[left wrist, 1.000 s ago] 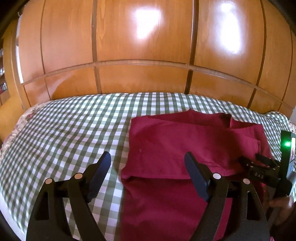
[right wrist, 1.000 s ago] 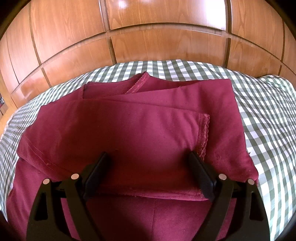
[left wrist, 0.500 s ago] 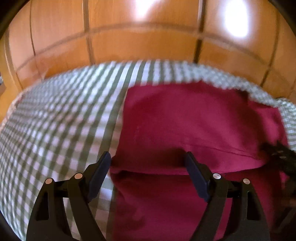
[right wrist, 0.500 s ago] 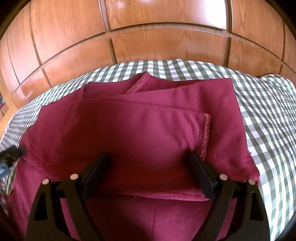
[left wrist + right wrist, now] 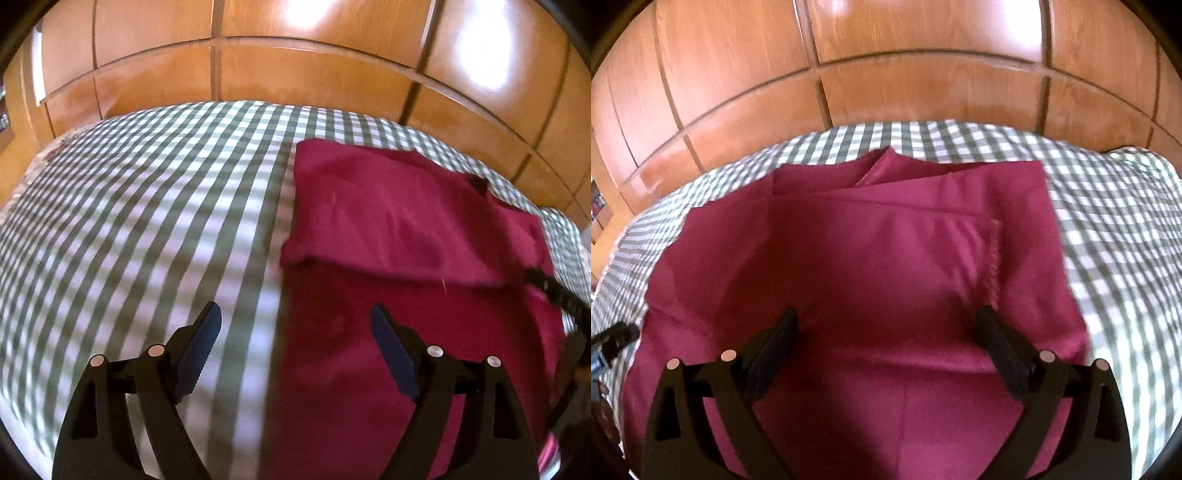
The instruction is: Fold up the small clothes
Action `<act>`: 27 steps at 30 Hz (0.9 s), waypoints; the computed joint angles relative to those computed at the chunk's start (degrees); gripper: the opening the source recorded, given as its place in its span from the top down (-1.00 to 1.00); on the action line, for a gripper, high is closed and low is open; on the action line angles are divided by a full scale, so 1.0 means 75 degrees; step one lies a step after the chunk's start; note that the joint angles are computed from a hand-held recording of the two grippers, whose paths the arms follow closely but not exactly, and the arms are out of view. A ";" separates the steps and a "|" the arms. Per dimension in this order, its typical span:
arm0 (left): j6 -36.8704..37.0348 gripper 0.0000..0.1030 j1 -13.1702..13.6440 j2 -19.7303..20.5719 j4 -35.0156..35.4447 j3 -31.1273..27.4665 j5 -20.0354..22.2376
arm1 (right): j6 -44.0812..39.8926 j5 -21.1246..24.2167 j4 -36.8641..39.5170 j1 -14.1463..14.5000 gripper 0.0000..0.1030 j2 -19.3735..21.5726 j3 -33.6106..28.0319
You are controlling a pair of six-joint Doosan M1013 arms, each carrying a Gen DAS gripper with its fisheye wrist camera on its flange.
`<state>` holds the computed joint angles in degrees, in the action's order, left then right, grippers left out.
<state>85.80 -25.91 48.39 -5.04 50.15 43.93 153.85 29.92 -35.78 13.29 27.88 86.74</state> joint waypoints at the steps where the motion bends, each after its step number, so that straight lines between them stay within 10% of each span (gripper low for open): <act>1: 0.0290 -0.51 0.0042 -0.0177 -0.0252 0.0312 -0.0103 | 0.0294 -0.0077 -0.0142 0.0004 -0.88 -0.0191 0.0263; 6: 0.1710 -0.18 0.0280 -0.0717 -0.1883 0.1328 0.0237 | 0.0801 -0.0065 -0.0102 -0.0029 -0.88 -0.0847 0.1225; 19: 0.4208 -0.16 0.0702 -0.1446 -0.4548 0.2797 0.1680 | -0.0373 -0.0643 0.2623 0.0259 -0.11 -0.2431 0.3465; 21: 0.4365 -0.01 0.0647 -0.1491 -0.4436 0.2899 0.1781 | -0.0625 -0.0612 0.3018 0.0365 0.00 -0.2510 0.3603; 23: 0.4504 0.57 0.0639 -0.1498 -0.4482 0.2897 0.1865 | -0.1134 -0.0624 0.3605 0.0398 0.27 -0.2536 0.3679; 25: 0.4638 0.70 0.0679 -0.1482 -0.4658 0.2835 0.1971 | -0.1788 -0.0573 0.4226 0.0410 0.79 -0.2534 0.3671; 27: 0.4885 0.73 0.0760 -0.1509 -0.4941 0.2783 0.2053 | -0.1945 -0.0612 0.4228 0.0442 0.82 -0.2606 0.3639</act>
<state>122.44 -20.21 37.07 -42.10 71.03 59.32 139.26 25.32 -4.07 16.60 8.34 114.03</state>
